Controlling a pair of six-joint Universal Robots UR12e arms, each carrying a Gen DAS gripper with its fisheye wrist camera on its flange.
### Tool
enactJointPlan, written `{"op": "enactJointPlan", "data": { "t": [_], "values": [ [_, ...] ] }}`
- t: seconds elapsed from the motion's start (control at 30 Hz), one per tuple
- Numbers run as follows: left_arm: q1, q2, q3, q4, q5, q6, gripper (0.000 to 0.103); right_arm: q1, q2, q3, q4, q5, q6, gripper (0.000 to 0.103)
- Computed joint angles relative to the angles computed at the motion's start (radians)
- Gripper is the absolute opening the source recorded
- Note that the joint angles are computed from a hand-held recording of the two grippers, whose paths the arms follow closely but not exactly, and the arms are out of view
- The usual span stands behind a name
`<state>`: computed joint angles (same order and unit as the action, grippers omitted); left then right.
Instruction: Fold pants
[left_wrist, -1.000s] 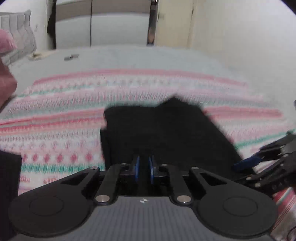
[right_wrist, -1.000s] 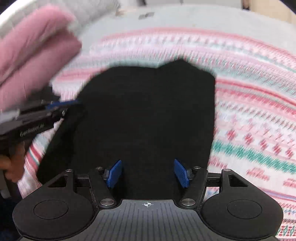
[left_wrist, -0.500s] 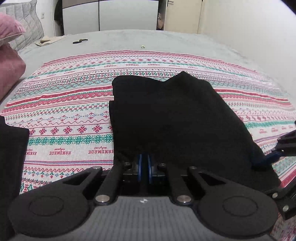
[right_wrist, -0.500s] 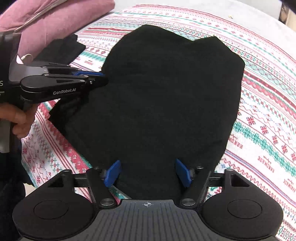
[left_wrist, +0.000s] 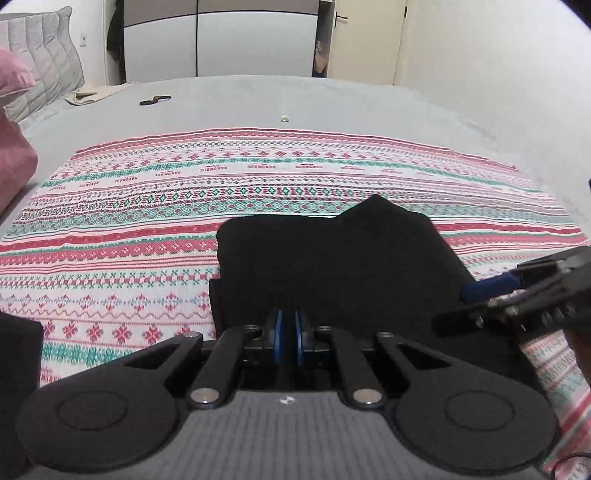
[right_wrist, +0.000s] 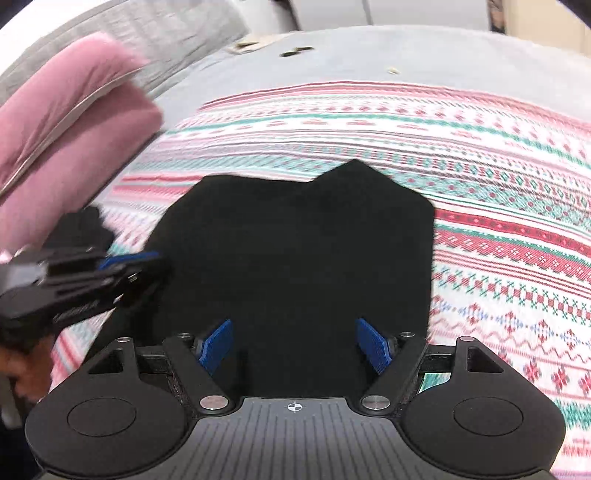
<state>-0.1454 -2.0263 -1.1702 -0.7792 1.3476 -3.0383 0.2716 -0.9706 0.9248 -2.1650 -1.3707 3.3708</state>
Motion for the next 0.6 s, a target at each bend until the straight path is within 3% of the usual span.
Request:
{"op": "enactJointPlan", "data": {
  "t": [0.17, 0.27, 0.4, 0.5, 0.53, 0.57, 0.6],
  "values": [
    [0.002, 0.001, -0.002, -0.004, 0.000, 0.005, 0.030, -0.009, 0.018, 0.023, -0.107, -0.032, 0.063, 0.075],
    [0.005, 0.003, -0.004, -0.016, -0.009, 0.004, 0.030, -0.003, 0.022, 0.028, -0.144, -0.103, 0.105, 0.074],
    [0.009, 0.002, 0.000, -0.020, -0.021, -0.004, 0.030, 0.015, 0.027, 0.015, -0.111, -0.217, 0.141, 0.075],
    [0.016, 0.006, -0.002, -0.020, -0.044, -0.030, 0.031, 0.001, 0.008, 0.033, -0.125, -0.164, 0.197, 0.075],
    [0.019, 0.007, -0.002, -0.023, -0.051, -0.035, 0.034, -0.002, 0.000, 0.039, -0.129, -0.157, 0.202, 0.075],
    [0.022, 0.009, -0.003, -0.018, -0.052, -0.046, 0.047, -0.003, -0.007, 0.040, -0.119, -0.162, 0.200, 0.075],
    [0.027, 0.011, -0.004, -0.013, -0.050, -0.058, 0.068, -0.003, -0.011, 0.039, -0.108, -0.171, 0.200, 0.075]
  ]
}}
